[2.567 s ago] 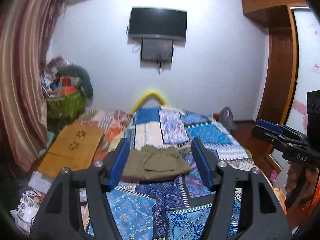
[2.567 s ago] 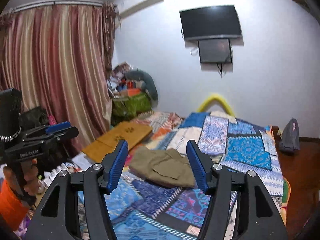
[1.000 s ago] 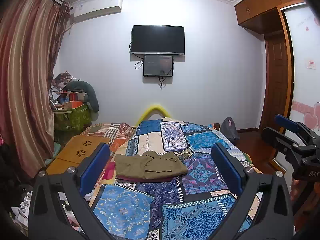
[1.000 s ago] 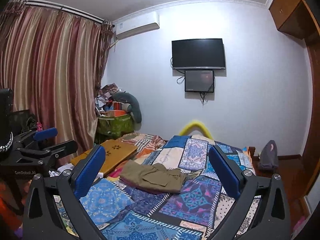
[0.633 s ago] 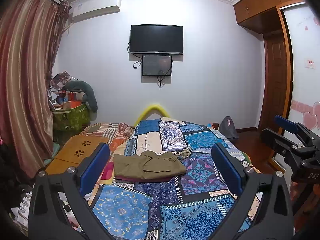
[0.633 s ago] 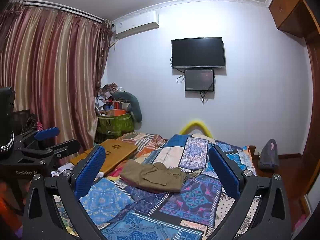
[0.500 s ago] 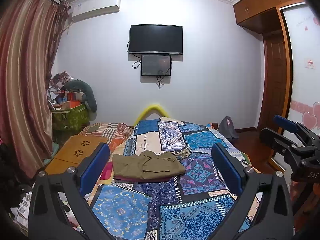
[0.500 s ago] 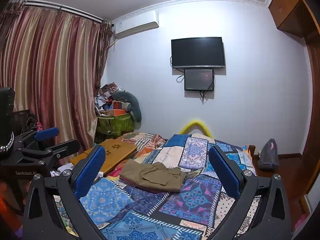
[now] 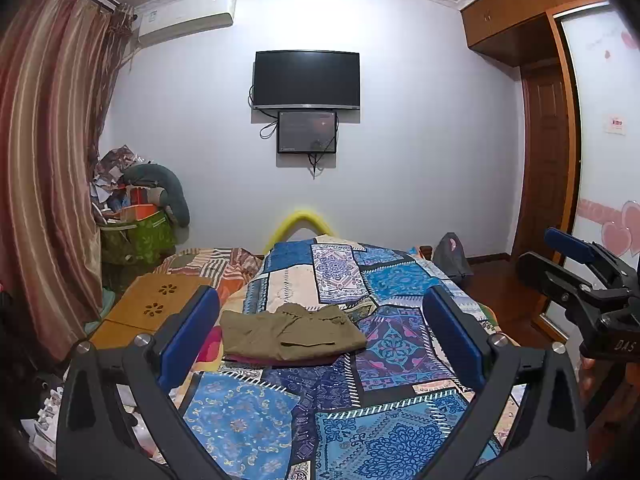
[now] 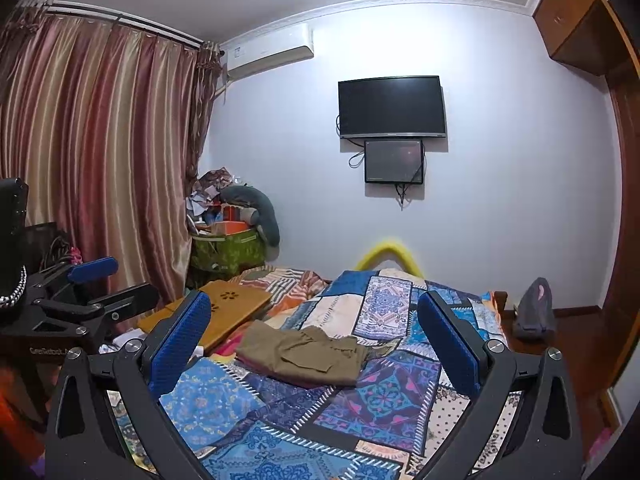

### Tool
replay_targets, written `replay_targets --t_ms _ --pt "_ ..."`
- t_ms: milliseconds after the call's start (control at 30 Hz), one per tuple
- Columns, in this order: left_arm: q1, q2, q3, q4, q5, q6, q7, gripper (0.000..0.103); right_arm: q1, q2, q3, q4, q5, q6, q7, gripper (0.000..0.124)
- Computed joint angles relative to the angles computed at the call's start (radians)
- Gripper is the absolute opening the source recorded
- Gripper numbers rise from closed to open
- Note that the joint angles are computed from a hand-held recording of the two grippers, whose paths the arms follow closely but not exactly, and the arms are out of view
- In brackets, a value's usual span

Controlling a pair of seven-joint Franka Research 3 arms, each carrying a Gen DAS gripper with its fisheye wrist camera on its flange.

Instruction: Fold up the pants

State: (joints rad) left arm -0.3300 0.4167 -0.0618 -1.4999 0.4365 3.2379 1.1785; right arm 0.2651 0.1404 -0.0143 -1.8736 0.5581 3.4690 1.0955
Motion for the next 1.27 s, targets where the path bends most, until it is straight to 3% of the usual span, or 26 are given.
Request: replay_targets --t_ms 467,600,733,833,1033,1100,1267 --pt "0.019 0.001 -0.027 0.000 -0.011 -0.003 0.016 0.103 -0.017 -0.003 0.007 -0.011 -0.031 0.003 0.045 0.103" --pt "0.089 0.014 -0.125 0.007 -0.028 -0.014 0.068 0.103 -0.011 -0.001 0.003 -0.007 -0.022 0.002 0.036 0.103" --pt "0.050 0.017 -0.080 0.011 -0.031 -0.008 0.062 0.103 -0.009 -0.002 0.002 -0.007 -0.018 0.003 0.030 0.103" --pt "0.082 0.019 -0.126 0.011 -0.038 -0.017 0.089 0.103 -0.009 -0.004 0.003 -0.009 -0.017 0.003 0.031 0.103" --pt "0.094 0.017 -0.148 0.006 -0.054 -0.023 0.116 0.103 0.003 -0.003 -0.006 -0.004 0.002 0.001 0.013 0.103" --pt "0.120 0.016 -0.181 0.002 -0.064 -0.030 0.136 0.103 0.006 -0.003 -0.008 -0.003 0.009 -0.004 0.006 0.103" --pt "0.111 0.017 -0.173 0.003 -0.079 -0.035 0.141 0.103 0.009 -0.005 -0.009 -0.003 0.022 -0.007 -0.004 0.103"
